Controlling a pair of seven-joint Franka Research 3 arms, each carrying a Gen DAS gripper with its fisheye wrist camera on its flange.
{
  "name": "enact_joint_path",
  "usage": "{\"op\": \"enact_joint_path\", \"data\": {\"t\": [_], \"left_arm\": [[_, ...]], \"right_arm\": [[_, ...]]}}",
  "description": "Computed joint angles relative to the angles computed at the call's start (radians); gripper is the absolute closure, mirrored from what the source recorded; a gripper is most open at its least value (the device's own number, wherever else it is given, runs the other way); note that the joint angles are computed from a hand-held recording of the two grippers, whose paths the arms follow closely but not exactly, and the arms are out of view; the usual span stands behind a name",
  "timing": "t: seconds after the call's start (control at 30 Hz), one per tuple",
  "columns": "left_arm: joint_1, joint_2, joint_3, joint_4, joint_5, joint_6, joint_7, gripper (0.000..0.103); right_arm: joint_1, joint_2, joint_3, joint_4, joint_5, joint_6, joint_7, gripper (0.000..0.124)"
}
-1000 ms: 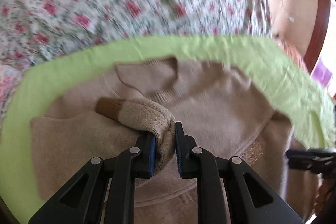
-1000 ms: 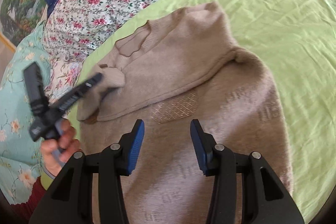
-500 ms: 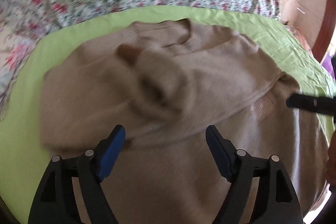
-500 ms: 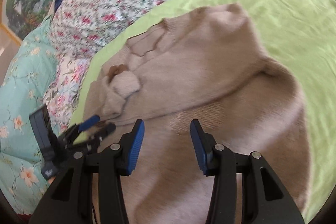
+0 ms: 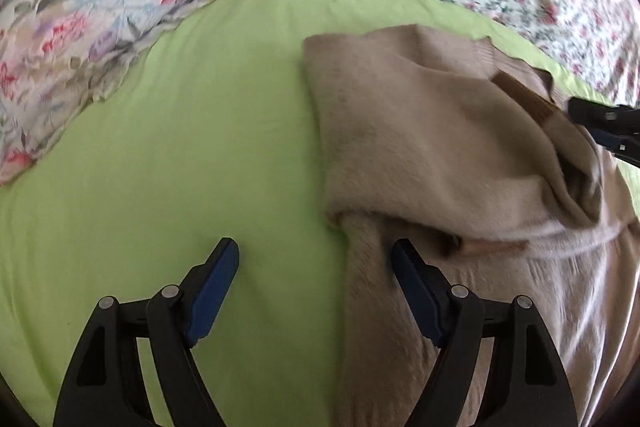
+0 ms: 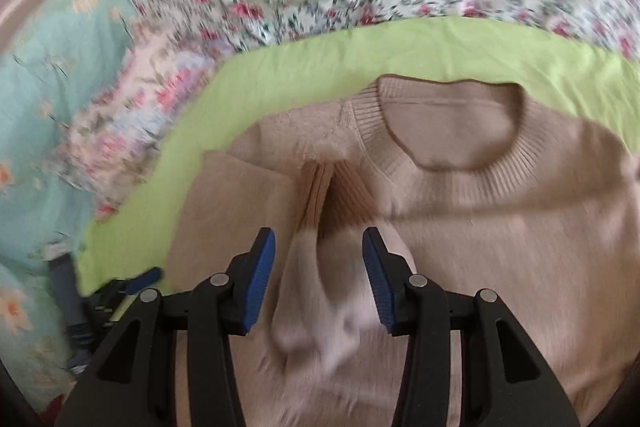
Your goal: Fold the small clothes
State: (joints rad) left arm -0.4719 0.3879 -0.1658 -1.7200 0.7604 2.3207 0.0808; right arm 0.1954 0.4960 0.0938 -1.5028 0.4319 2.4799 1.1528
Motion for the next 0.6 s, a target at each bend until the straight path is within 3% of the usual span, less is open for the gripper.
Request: {"op": "enact_joint_path", "data": {"t": [0.03,0.07,0.17,0.3,0.37,0.5,0.6], "left_arm": [[0.002,0.005,0.002,0.006,-0.002,-0.001,0.0,0.024],[0.002,0.011,0.004,0.015,-0.001,-0.006,0.003,0.024],[-0.003,0.039,0.01,0.057,-0.001,-0.042,0.023,0.023],[-0.011,0.056,0.018,0.086,0.0,-0.061,0.01,0.024],[-0.015,0.069,0.021,0.108,0.0,-0.073,0.009,0.024],[-0.027,0.075,0.025,0.116,0.005,-0.089,-0.009,0.024],[-0.029,0.074,0.024,0.11,0.005,-0.09,-0.023,0.023]], "right_arm": [[0.013,0.027,-0.01,0.035,-0.029,-0.019,0.012,0.091],[0.023,0.04,-0.018,0.048,-0.052,-0.024,0.017,0.117],[0.005,0.01,-0.008,-0.002,-0.033,0.04,0.007,0.116],[-0.118,-0.145,0.064,-0.203,0.233,0.226,-0.15,0.116],[-0.153,-0.19,0.059,-0.264,0.347,0.278,-0.198,0.116],[-0.171,-0.215,-0.031,-0.347,0.349,0.243,-0.098,0.116],[-0.194,-0.219,-0.032,-0.377,0.387,0.205,-0.116,0.114]]}}
